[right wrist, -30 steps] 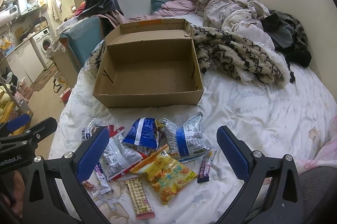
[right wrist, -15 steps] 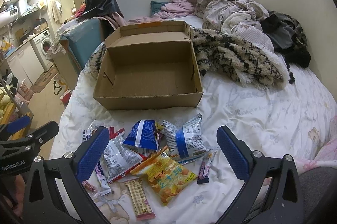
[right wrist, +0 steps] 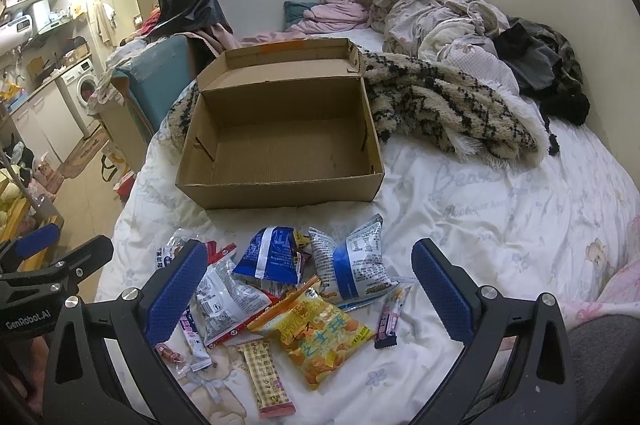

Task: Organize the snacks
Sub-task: 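Reach the right gripper down and grasp the white-and-purple candy bar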

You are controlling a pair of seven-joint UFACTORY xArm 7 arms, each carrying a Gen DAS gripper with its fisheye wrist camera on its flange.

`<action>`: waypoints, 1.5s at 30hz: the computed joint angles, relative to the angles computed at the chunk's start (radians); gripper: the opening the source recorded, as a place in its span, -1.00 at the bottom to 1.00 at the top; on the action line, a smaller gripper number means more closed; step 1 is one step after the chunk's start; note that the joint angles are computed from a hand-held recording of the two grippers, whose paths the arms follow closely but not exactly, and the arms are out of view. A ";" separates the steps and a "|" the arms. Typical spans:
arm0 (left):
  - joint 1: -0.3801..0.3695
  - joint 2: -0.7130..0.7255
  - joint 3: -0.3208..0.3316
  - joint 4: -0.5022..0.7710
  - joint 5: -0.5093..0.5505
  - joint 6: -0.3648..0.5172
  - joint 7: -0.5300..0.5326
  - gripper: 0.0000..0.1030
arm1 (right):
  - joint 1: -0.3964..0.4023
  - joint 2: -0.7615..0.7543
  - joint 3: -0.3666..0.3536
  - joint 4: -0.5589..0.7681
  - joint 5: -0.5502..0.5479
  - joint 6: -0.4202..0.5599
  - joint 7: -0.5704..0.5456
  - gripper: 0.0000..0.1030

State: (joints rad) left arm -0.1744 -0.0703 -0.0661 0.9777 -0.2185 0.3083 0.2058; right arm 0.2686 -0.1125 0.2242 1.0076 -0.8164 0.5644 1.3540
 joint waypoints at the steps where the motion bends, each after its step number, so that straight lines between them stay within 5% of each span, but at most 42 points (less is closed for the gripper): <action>1: 0.000 0.001 0.000 0.002 0.001 0.005 0.001 1.00 | 0.000 -0.001 -0.001 0.000 0.003 0.000 -0.004 1.00; 9: 0.008 0.021 -0.003 0.039 0.035 0.057 -0.023 1.00 | -0.015 -0.021 -0.022 -0.029 0.070 -0.041 -0.017 1.00; 15: 0.021 0.072 -0.003 0.117 0.072 0.188 -0.040 1.00 | -0.029 -0.037 -0.105 -0.097 0.479 -0.142 -0.272 1.00; 26: 0.041 0.200 -0.001 0.300 0.127 0.381 -0.101 1.00 | -0.096 0.032 -0.164 -0.061 0.927 0.026 -0.588 1.00; 34: 0.033 0.348 0.002 0.484 0.164 0.542 -0.138 1.00 | -0.125 0.063 -0.161 -0.069 0.998 0.054 -0.589 0.96; 37: 0.041 0.392 0.005 0.530 0.155 0.571 -0.168 1.00 | -0.130 0.082 -0.160 -0.051 0.990 0.066 -0.594 0.84; 39: 0.050 0.409 0.002 0.543 0.137 0.581 -0.174 1.00 | -0.133 0.103 -0.162 -0.038 1.037 0.081 -0.627 0.39; 45: 0.051 0.450 0.013 0.561 0.162 0.583 -0.214 1.00 | -0.138 0.211 -0.151 0.037 1.113 0.175 -0.707 -0.01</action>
